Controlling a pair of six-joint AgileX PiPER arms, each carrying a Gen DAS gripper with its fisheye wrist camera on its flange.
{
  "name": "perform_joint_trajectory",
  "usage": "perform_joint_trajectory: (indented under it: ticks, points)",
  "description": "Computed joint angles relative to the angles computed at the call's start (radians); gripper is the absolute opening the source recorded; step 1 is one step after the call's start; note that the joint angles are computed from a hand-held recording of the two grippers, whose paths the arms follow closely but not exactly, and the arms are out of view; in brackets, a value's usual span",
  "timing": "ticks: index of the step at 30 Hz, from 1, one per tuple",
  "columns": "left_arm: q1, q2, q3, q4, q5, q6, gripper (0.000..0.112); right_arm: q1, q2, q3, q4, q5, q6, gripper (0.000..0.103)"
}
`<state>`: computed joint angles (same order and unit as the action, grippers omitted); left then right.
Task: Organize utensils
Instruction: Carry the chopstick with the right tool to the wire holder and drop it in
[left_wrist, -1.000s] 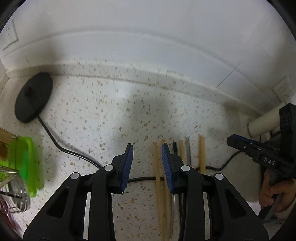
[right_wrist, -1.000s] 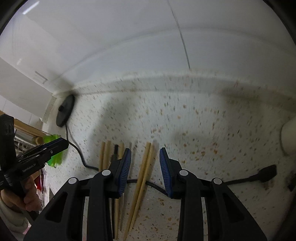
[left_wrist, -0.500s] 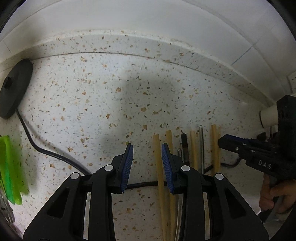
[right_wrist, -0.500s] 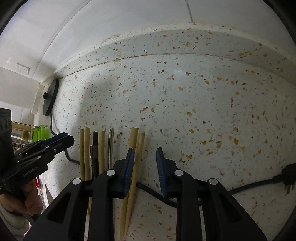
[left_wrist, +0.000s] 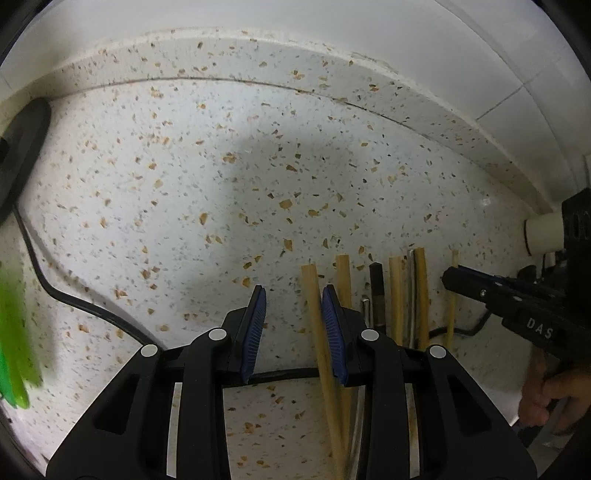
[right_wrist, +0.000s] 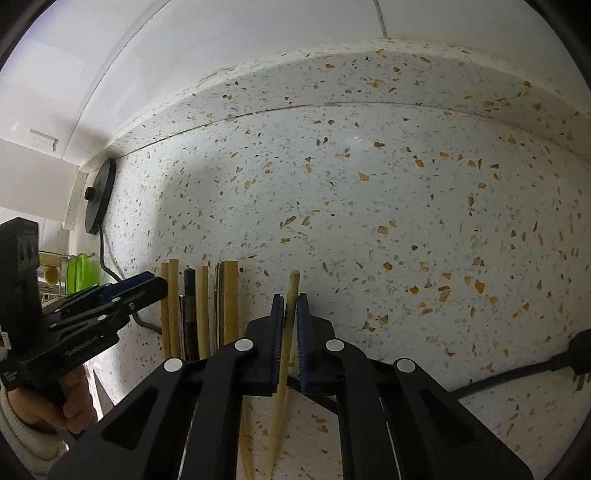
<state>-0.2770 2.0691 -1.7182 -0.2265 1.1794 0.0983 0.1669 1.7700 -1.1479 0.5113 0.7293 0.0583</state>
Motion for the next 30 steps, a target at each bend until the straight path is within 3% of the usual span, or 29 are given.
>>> perform_joint_trajectory:
  ticks: [4, 6, 16, 30]
  points:
    - [-0.006, 0.012, -0.002, -0.010, 0.001, -0.004, 0.012, -0.012, -0.021, 0.013, 0.011, 0.001, -0.015, 0.003]
    - [-0.006, 0.013, 0.003, -0.018, 0.002, -0.010, 0.009, -0.018, -0.033, 0.019, 0.015, 0.005, -0.021, 0.003]
    - [0.041, -0.086, 0.033, -0.066, -0.003, 0.004, 0.006, -0.042, -0.148, 0.058, -0.001, 0.007, -0.025, 0.002]
    - [0.090, -0.358, 0.098, -0.065, -0.007, -0.012, 0.006, 0.014, -0.362, 0.076, -0.127, 0.014, 0.050, 0.002]
